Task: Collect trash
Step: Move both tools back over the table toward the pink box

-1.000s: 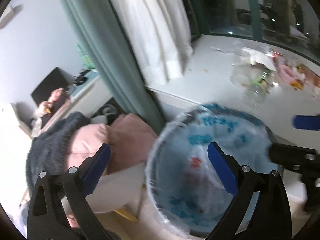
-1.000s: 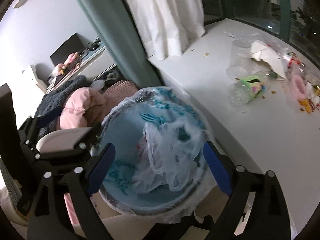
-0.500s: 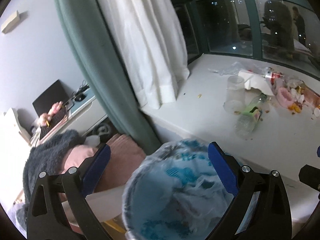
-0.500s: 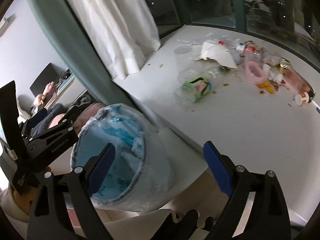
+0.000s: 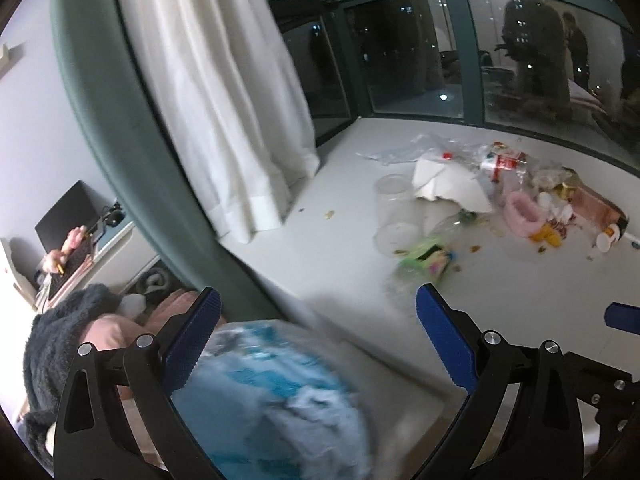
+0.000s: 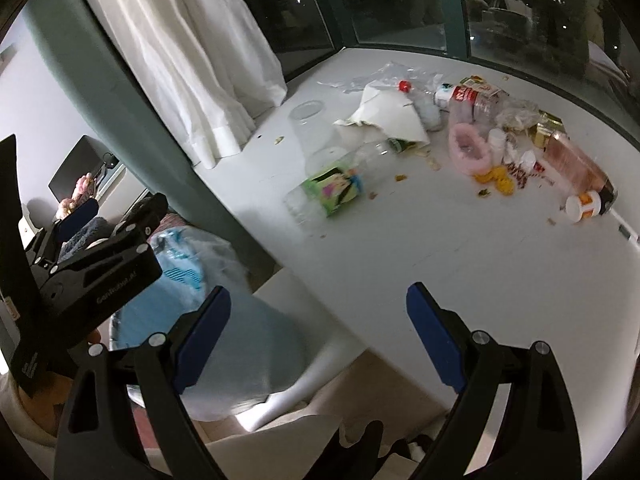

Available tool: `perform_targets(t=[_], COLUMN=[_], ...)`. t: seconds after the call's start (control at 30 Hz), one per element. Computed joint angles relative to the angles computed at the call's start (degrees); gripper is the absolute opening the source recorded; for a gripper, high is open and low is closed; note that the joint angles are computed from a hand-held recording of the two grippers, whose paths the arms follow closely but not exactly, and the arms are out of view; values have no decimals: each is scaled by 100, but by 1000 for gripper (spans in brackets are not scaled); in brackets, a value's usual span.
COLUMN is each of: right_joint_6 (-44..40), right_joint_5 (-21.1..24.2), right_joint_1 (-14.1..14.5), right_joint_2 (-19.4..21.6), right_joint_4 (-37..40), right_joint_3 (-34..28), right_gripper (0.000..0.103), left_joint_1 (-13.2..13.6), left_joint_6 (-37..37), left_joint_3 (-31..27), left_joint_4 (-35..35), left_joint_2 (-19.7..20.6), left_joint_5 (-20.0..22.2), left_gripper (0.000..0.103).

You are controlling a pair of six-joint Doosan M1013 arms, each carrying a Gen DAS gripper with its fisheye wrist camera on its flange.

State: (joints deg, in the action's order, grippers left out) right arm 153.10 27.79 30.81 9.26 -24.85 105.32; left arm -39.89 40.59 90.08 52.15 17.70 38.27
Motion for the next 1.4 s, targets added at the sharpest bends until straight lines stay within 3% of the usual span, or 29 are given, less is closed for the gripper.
perform_targets(t=[0.43,0.6,0.8,1.07,1.4], right_joint_6=[-2981,-3823,-4102,-3061,-1143], right_joint_5=[-384,-480,-593,-518,102], right_joint_1=[-1228,-1518,-1763,-1874,-2009], right_joint_2=[-599,-717,-790,-762,-496], right_joint_4=[2008,2779,3123,2426,1174], right_joint_3=[678,864,995,1000,683], right_gripper=[86,86,86,86,86], left_joint_1=[-800,-940,-1016,-940,-717], left_joint_6=[179,495,836,1881,4015], left_joint_3=[-974,-1155,-1415,-1844,-2803], left_joint_4=[-821,-1231,-1490,-2252,-3866], left_joint_2=[651,762,929,1229,1881], left_joint_5=[629,570,488,360,325], left_gripper=[95,95,95,95,95])
